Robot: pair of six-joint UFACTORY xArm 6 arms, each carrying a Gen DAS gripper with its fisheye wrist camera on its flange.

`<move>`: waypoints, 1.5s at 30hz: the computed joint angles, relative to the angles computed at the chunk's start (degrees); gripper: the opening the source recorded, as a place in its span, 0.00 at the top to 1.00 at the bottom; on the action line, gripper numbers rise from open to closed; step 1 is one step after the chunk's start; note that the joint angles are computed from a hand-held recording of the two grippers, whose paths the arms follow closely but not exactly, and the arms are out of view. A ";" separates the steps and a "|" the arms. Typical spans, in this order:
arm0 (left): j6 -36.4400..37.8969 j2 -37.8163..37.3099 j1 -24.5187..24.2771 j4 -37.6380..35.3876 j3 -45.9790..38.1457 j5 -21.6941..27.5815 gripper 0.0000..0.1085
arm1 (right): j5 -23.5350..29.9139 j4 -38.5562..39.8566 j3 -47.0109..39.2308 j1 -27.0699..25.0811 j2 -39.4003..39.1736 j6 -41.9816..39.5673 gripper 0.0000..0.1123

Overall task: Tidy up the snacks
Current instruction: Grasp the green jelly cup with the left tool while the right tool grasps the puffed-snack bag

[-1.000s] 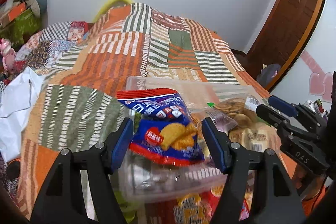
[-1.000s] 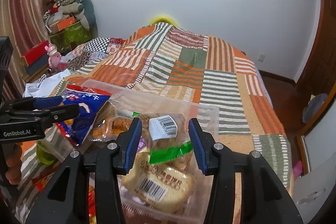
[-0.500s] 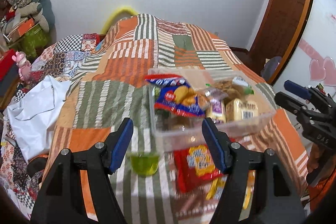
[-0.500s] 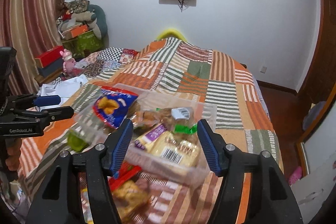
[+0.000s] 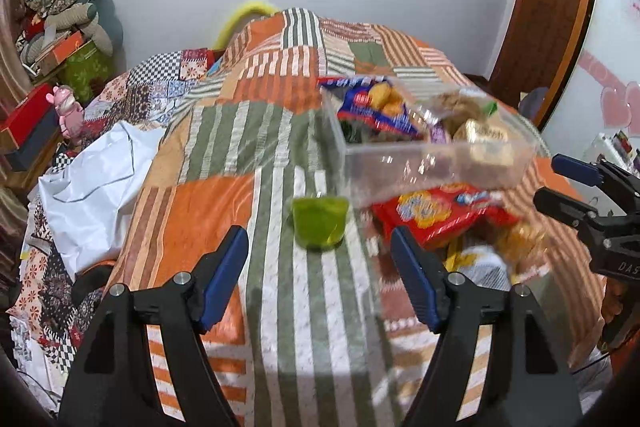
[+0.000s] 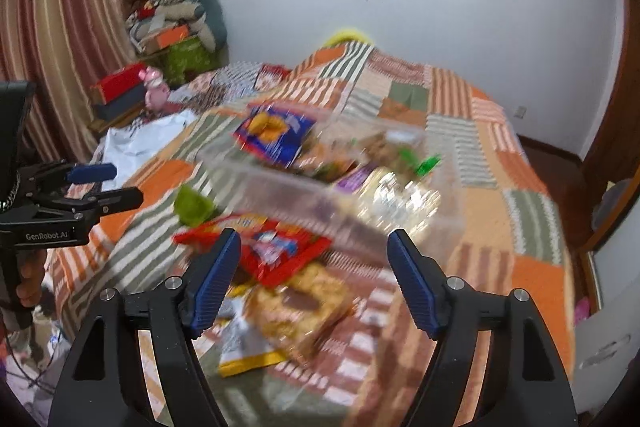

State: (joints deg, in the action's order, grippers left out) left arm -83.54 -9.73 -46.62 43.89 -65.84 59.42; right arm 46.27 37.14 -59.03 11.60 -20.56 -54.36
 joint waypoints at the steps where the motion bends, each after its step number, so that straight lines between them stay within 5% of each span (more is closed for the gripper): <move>1: -0.09 -0.13 -0.04 -0.19 0.66 -0.20 0.33 | 0.08 -0.86 0.58 0.35 -0.23 0.47 0.35; 8: -0.98 -0.56 1.35 -1.84 4.63 -4.04 0.33 | -2.86 -7.49 3.85 2.53 -0.31 3.97 0.35; 16: -0.35 0.65 4.78 -3.04 5.89 -8.46 0.33 | -1.81 -10.22 3.52 -1.57 1.23 5.77 0.35; 26: 4.68 6.46 8.99 -7.05 2.76 -12.73 0.34 | 4.76 -6.65 -0.60 -5.06 4.84 3.46 0.36; 33: 6.36 9.14 10.91 -8.50 0.79 -14.26 0.39 | 8.21 -5.73 -2.41 -4.73 6.96 2.44 0.45; 38: 6.69 10.18 11.95 -9.09 0.62 -16.73 0.57 | 8.07 -5.62 -3.59 -3.95 8.35 3.28 0.52; 45: 4.39 9.08 11.60 -7.21 2.10 -17.69 0.58 | 6.29 -4.67 -2.61 -3.65 7.55 2.35 0.62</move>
State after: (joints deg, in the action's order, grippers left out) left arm -79.14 -0.66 -35.02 36.68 -63.74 41.74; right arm 52.56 32.47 -61.64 7.95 -13.01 -52.01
